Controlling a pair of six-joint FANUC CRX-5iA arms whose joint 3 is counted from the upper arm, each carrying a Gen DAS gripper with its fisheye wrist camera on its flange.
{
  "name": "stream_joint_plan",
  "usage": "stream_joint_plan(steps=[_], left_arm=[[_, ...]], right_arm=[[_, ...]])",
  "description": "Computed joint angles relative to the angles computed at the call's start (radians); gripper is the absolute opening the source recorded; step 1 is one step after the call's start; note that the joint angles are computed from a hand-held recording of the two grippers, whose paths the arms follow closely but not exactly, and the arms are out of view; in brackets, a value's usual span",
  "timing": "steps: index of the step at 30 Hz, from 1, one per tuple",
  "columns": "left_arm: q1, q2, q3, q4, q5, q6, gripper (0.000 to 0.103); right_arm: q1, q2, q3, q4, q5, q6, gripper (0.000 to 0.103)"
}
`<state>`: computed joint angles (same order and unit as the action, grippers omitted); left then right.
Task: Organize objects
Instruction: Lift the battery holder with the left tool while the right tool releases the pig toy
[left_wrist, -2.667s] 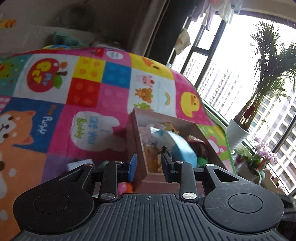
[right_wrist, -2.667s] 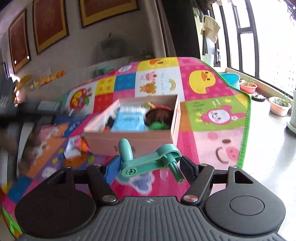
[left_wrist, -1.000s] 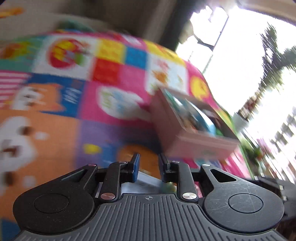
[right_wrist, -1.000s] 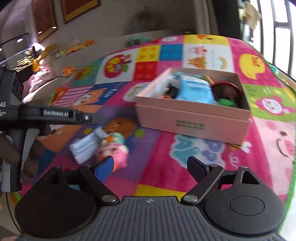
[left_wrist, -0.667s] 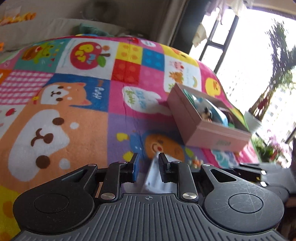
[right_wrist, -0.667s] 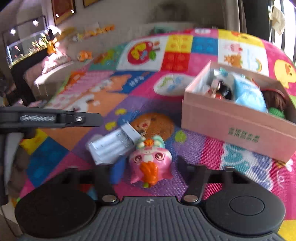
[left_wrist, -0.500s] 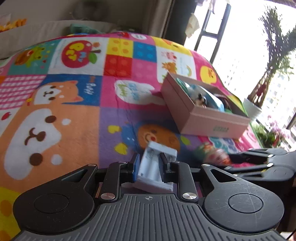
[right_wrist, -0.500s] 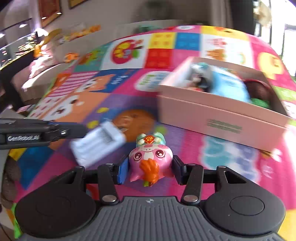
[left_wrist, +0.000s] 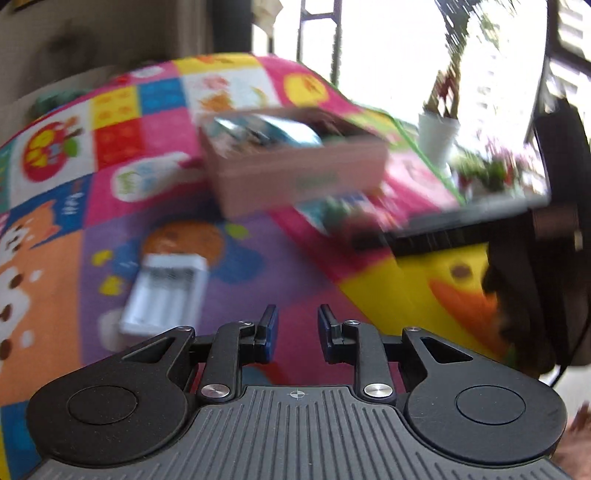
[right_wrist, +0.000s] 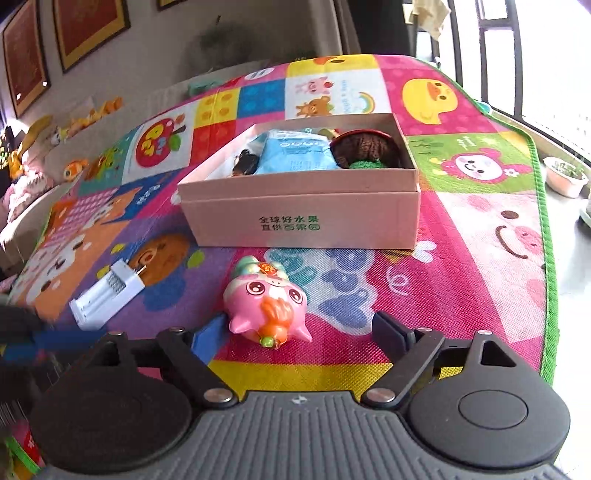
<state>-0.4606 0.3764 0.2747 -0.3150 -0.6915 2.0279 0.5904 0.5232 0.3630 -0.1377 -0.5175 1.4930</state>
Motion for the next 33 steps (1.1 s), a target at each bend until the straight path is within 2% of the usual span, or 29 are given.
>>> stream_joint_plan(steps=[1,3,5,7,10,11,12,14,18,20,22,24,25,29,33], left_arm=[[-0.005,0.016,0.016,0.010,-0.016,-0.021,0.027],[-0.029,0.035,0.050,-0.043,-0.042,-0.012,0.027],[-0.012,0.048,0.059,0.024,-0.037,-0.062,0.027],[0.001,0.059,0.063,0.078,-0.028,-0.096,0.031],[0.009,0.077,0.071,0.152,-0.018,-0.172,0.059],[0.015,0.081,0.063,0.193,-0.005,-0.208,0.074],[0.015,0.086,0.061,0.213,0.003,-0.224,0.083],[0.004,0.101,0.088,0.188,-0.012,-0.194,0.087],[0.011,0.076,0.058,0.178,0.025,-0.129,0.080],[-0.002,0.041,0.057,0.033,0.024,0.002,0.080],[-0.032,0.023,0.088,-0.160,-0.048,0.146,0.080],[-0.048,0.037,0.139,-0.281,-0.173,0.237,0.080],[-0.041,0.041,0.149,-0.293,-0.209,0.263,0.079],[0.011,0.053,0.147,-0.222,-0.243,0.264,0.079],[0.032,0.056,0.126,-0.187,-0.217,0.293,0.079]], right_arm=[[-0.006,0.000,0.003,-0.019,0.001,-0.006,0.087],[-0.025,0.002,0.019,-0.081,-0.005,0.003,0.089],[-0.038,0.002,0.027,-0.126,-0.005,0.014,0.090],[-0.037,-0.004,0.017,-0.132,0.006,0.006,0.090],[-0.044,-0.006,0.019,-0.163,0.005,0.020,0.092],[-0.048,-0.006,0.023,-0.180,0.002,0.030,0.095],[-0.052,-0.006,0.026,-0.194,0.000,0.035,0.096],[-0.058,-0.008,0.025,-0.213,0.003,0.036,0.097],[-0.069,-0.011,0.024,-0.254,0.012,0.040,0.097],[-0.076,-0.011,0.026,-0.276,0.012,0.046,0.098],[-0.079,-0.010,0.029,-0.291,0.010,0.053,0.098],[-0.078,-0.010,0.029,-0.289,0.013,0.051,0.098],[-0.078,-0.010,0.029,-0.289,0.013,0.051,0.099],[-0.078,-0.010,0.030,-0.292,0.014,0.049,0.100],[-0.074,-0.011,0.023,-0.273,0.019,0.042,0.101]])
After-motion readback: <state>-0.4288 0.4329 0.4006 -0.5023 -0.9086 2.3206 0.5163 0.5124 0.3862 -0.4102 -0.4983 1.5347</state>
